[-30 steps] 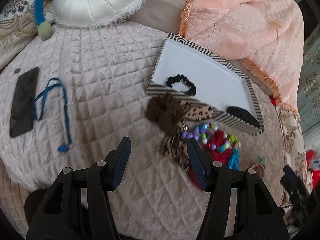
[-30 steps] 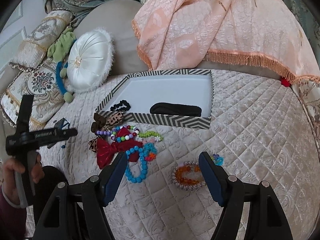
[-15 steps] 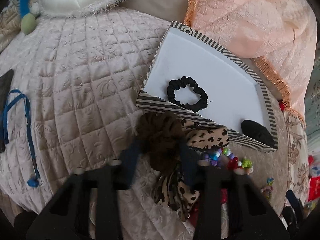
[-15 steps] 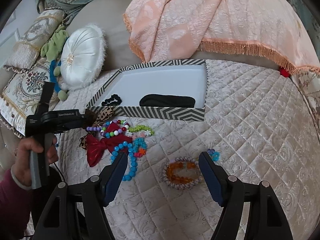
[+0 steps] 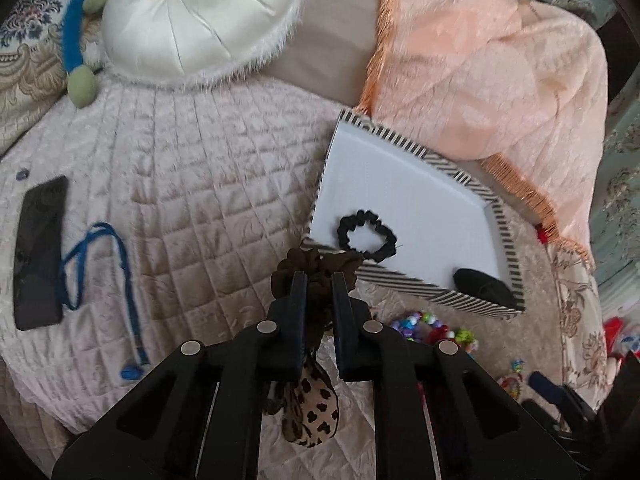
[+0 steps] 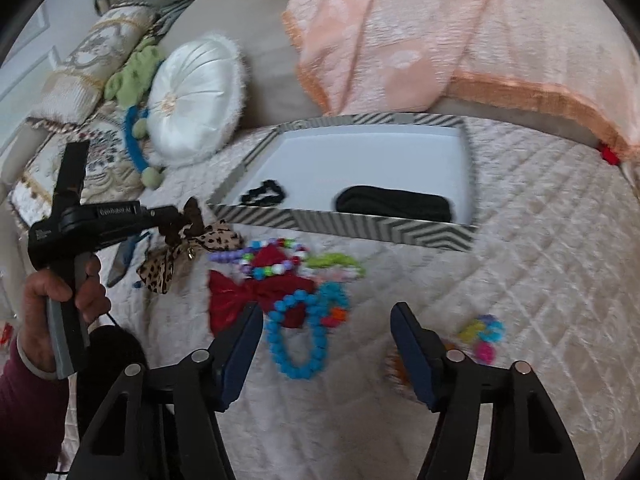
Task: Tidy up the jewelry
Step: 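Grasp the leopard-print bow scrunchie with the left tool while the right tool grasps the red bow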
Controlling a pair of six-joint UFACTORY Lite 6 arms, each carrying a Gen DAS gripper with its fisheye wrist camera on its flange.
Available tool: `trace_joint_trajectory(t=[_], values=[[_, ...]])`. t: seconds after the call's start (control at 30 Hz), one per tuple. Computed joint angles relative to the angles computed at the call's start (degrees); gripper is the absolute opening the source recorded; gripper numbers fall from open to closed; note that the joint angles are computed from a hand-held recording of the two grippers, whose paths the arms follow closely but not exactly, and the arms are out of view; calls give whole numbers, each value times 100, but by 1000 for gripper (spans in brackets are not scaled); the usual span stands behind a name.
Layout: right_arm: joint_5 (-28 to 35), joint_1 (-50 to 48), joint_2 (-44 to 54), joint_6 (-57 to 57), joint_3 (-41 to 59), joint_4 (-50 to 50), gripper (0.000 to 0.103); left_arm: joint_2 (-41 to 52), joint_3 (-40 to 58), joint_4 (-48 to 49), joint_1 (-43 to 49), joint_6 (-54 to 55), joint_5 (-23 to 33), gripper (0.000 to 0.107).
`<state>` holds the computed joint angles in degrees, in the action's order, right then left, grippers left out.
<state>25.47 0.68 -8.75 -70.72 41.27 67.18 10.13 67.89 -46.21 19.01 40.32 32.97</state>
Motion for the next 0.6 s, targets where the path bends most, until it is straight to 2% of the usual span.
trace_joint_trajectory(t=[0.13,0.2,0.27,0.37,0.47,0.53,0.6], values=[[-165,559,486,31,355,44,54,-265,-52,-165,314,208,290,10],[-10,762,711,13,521,58,51,-409,-124,-250,440,303,338,10],[83,1052,976,-6,669,131,51,-517,-143,-293,569,383,397,10],[-111,1443,1422,170,915,164,51,-594,-135,-403,732,533,549,10],[69,1547,2021,549,1300,95,51,-670,-143,-427,835,635,631,10],[38,1602,2219,814,1417,-12,51,-706,-160,-447,886,714,626,10],[-101,1566,2391,822,1475,312,51,-681,-147,-490,950,786,685,10]])
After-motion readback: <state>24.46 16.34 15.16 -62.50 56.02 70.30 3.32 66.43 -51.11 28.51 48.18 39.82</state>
